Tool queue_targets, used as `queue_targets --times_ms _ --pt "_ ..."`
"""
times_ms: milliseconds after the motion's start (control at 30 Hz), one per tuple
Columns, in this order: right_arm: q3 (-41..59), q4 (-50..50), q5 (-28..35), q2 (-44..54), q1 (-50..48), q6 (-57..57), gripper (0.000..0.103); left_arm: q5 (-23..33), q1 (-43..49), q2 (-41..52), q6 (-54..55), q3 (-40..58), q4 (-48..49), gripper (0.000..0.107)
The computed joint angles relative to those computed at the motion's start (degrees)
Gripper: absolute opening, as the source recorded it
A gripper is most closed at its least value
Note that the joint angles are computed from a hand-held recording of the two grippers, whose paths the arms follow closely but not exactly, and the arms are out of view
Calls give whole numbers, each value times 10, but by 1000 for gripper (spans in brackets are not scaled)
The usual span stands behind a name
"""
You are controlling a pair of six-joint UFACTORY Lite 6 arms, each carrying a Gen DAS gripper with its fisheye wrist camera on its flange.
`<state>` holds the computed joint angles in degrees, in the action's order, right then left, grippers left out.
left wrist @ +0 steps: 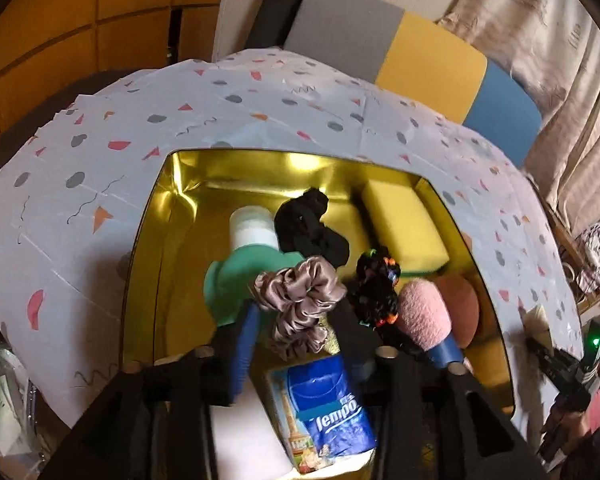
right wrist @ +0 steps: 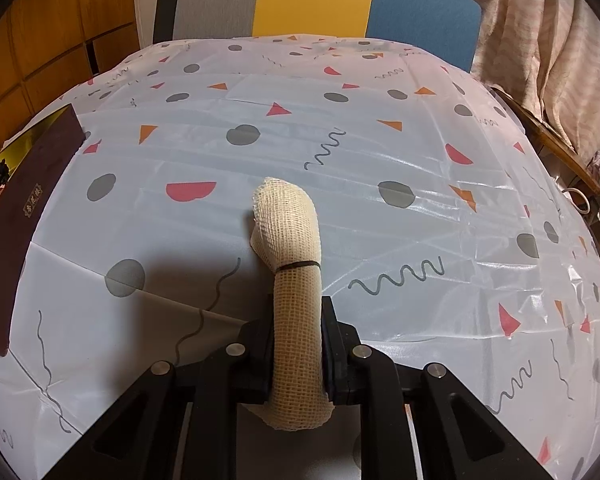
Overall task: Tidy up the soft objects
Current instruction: 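Drop the pink scrunchie into the gold tray with the left tool, then lower the beige knit roll into the gold tray and open the right tool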
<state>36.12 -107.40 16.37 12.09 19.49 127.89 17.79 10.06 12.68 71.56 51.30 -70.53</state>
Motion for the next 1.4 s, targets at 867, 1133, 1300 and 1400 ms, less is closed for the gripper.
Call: queue_targets --times_ms 867,1133,1300,1400 --pt "718 841 106 340 307 -763 19 -12 135 -349 16 -212 47 61" --pt "1036 881 231 568 334 -788 43 -7 174 -400 3 -243 70 74" --pt "903 782 180 482 356 -687 74 -12 176 -432 -16 -258 79 74" --pt "779 640 164 395 383 -531 84 -34 162 -455 -38 -271 95 73"
